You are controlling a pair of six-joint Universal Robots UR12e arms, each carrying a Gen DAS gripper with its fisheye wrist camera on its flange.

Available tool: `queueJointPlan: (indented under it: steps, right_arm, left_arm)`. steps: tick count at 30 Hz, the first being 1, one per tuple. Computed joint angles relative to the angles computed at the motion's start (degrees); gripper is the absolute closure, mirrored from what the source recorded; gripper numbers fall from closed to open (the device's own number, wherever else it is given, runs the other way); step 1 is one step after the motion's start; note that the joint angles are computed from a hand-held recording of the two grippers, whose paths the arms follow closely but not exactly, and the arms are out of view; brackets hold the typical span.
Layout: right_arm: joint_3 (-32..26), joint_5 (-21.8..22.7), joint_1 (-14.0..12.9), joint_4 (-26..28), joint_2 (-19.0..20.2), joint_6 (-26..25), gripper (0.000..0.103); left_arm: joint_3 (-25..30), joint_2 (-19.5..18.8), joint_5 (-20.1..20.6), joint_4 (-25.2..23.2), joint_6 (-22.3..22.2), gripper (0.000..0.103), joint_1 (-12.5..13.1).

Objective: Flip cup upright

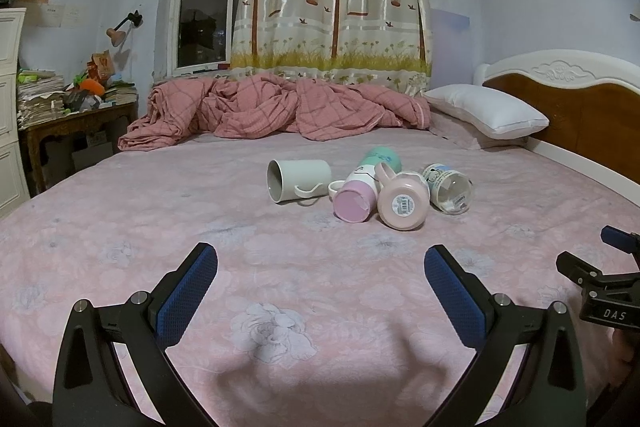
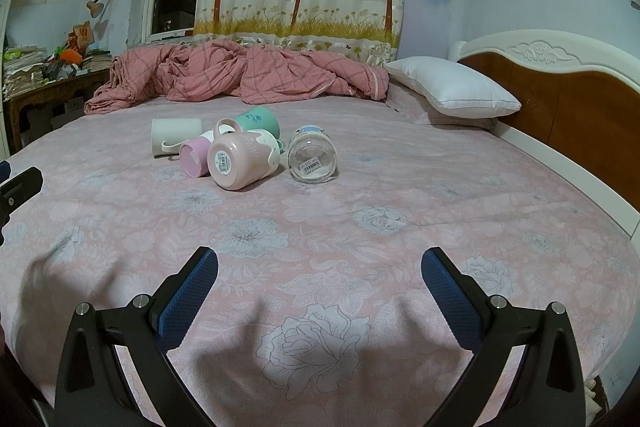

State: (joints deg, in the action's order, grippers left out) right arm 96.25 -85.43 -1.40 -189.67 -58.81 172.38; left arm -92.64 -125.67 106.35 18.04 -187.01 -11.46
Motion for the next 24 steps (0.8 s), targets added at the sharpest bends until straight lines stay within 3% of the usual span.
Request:
queueJointPlan:
  steps: [24]
  right_arm:
    - [-0.1, -0.1, 0.0, -0.1, 0.1, -0.2, 0.0]
  left_arm:
    - [-0.3, 0.1, 0.1, 0.1, -0.4, 0.0, 0.1]
